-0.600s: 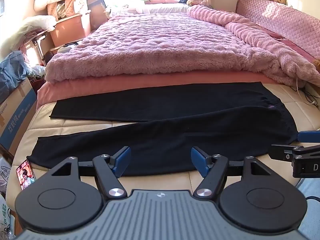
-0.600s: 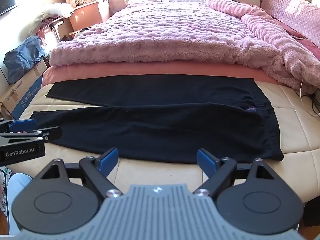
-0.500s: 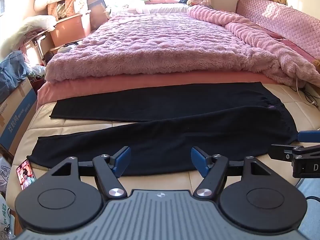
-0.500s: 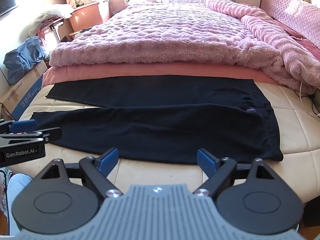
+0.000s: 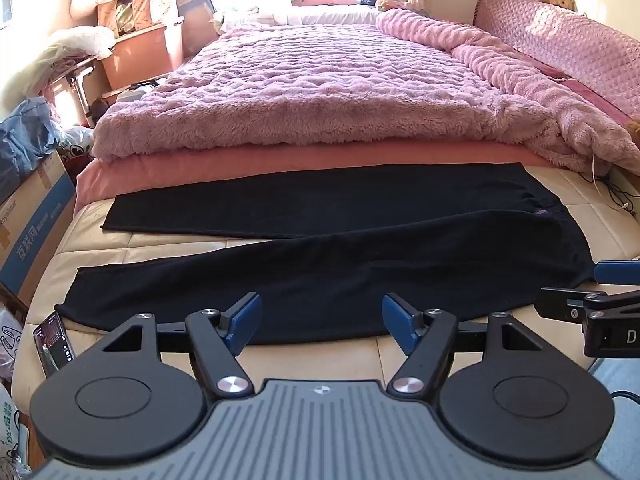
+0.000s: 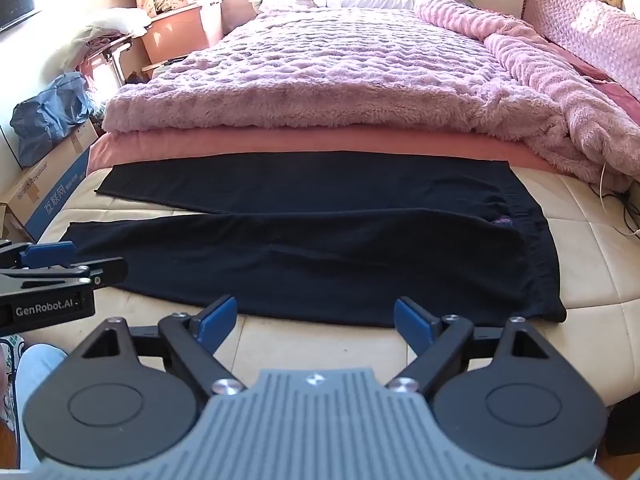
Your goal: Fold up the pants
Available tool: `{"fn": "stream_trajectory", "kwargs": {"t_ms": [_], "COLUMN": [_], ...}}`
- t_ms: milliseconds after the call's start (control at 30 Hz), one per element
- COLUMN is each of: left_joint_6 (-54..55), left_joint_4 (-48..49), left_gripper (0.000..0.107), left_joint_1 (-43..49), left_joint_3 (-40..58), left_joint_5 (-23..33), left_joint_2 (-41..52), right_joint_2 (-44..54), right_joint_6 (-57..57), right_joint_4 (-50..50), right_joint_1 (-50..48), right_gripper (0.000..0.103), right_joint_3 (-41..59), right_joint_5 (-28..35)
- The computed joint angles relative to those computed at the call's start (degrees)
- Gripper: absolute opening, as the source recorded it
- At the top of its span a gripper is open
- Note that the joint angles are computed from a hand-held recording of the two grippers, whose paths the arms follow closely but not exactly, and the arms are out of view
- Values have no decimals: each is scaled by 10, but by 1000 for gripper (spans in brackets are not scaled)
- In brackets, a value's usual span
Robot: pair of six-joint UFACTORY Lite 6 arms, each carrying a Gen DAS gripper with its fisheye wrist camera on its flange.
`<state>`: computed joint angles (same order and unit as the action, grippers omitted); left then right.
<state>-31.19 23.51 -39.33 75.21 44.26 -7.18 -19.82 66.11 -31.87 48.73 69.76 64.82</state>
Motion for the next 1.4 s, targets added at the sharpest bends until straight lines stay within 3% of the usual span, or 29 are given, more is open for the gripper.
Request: {"fn": "stream_trajectory", "kwargs": {"t_ms": [1400], "left_joint_6": [9], "left_joint_4": [-5], "left_gripper": [81], "left_joint_1": [6], "left_joint_3": [-9], "left_joint_5": [8], "left_joint_2": [-36], "right_joint_2": [-18], "right_joint_6": [56], "right_joint_4": [-46], "right_joint_1": [66], "right_gripper": [82], "right_joint_3": [-4], "right_joint_5": [43]}}
